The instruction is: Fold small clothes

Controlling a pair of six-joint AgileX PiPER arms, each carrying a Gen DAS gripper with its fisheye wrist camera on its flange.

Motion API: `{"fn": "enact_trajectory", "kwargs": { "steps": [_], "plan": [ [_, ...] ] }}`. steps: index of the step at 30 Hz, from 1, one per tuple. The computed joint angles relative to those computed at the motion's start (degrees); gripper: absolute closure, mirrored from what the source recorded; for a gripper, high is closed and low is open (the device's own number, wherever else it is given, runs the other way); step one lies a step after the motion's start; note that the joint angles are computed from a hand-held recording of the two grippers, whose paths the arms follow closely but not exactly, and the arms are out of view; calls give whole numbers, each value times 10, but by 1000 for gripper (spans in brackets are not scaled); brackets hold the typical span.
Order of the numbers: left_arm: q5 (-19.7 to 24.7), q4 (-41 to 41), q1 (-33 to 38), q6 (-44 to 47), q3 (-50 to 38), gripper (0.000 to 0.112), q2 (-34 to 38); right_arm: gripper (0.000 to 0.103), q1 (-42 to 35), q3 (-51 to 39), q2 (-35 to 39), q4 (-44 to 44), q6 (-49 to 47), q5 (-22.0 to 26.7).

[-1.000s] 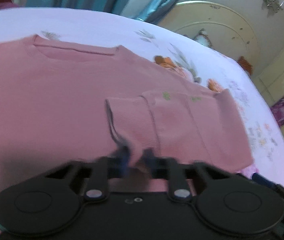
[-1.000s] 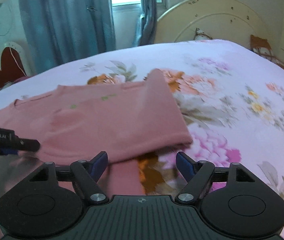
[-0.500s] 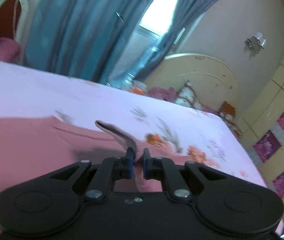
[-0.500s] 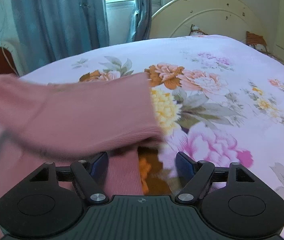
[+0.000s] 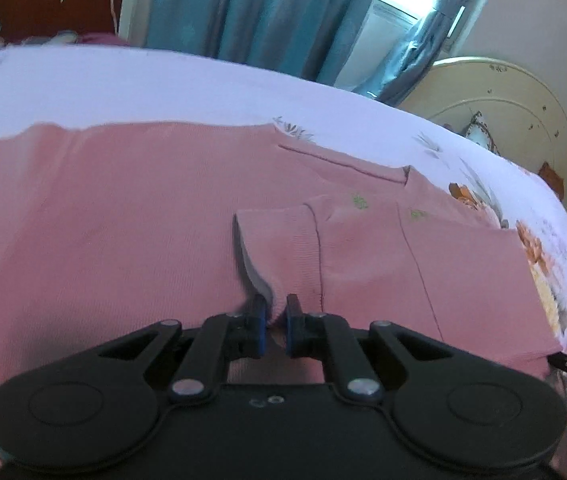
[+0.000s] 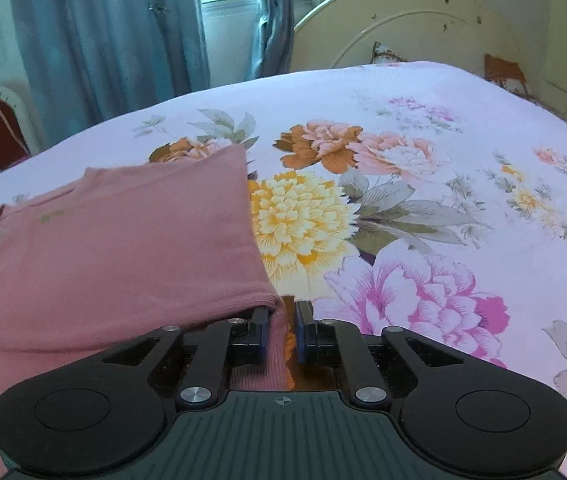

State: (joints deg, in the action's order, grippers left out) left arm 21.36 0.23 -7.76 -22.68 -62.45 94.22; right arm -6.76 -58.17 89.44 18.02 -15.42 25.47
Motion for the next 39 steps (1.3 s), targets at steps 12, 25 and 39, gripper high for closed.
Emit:
{"fn": "enact_trajectory", "kwargs": {
  "steps": [12, 25, 39],
  "plan": [
    [4, 129, -35, -99, -36, 71, -14, 39, -14, -73, 20, 68, -75, 22],
    [18, 229, -52, -161, -79, 71, 77, 66, 23, -408, 307, 15, 32, 108],
    [48, 217, -53, -154, -74, 49, 47, 42, 67, -276, 207, -50, 17, 19]
  ]
}}
